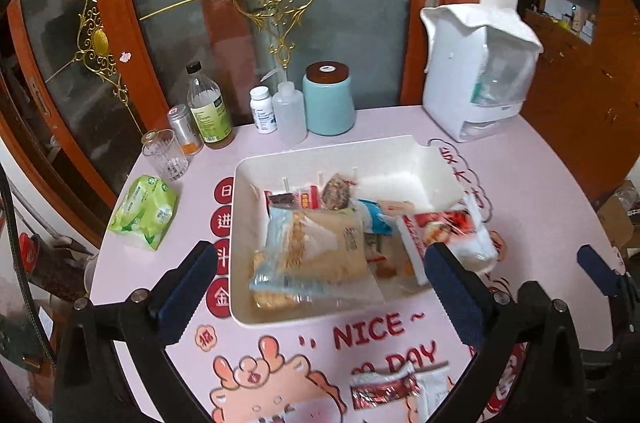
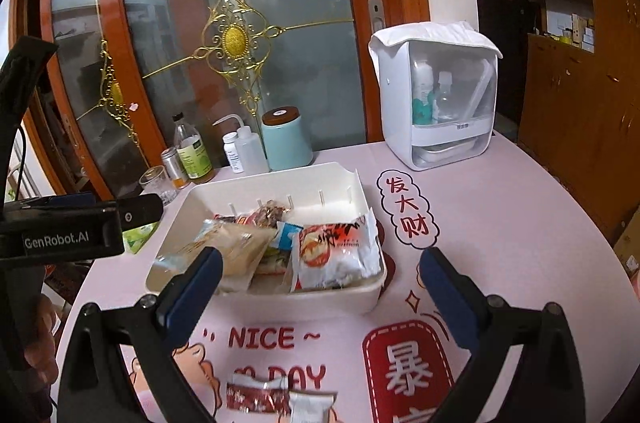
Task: Organize snacks
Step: 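Move both tools to the dark red wrapper and orange-white bar packet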
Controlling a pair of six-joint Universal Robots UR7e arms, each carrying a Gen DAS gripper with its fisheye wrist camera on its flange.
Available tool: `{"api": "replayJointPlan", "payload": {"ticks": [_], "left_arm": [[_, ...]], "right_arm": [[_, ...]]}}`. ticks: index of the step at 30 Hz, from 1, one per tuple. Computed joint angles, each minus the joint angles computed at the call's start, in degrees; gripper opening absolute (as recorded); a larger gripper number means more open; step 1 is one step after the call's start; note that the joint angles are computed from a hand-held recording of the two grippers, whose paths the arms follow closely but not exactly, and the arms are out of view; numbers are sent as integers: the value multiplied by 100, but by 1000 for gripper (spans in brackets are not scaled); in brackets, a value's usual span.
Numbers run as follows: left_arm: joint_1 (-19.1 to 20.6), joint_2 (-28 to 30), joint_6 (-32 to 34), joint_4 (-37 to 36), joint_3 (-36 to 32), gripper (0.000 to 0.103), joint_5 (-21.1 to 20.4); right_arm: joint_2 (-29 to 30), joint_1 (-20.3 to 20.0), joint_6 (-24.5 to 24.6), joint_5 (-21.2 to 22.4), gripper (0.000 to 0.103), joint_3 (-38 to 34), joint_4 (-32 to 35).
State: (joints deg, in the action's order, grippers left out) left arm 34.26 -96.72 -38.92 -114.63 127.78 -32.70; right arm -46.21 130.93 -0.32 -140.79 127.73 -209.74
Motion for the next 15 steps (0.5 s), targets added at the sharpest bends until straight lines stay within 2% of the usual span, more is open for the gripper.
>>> {"api": "replayJointPlan", "payload": {"ticks": [6, 15], "left_arm": [[-491, -419, -742, 770, 167, 103, -262], [-1188, -867, -1809, 1887, 430, 103, -570]], "right_arm": [[-162, 304, 170, -158, 100, 348, -53], [-353, 545, 598, -353, 100, 849, 2]]}}
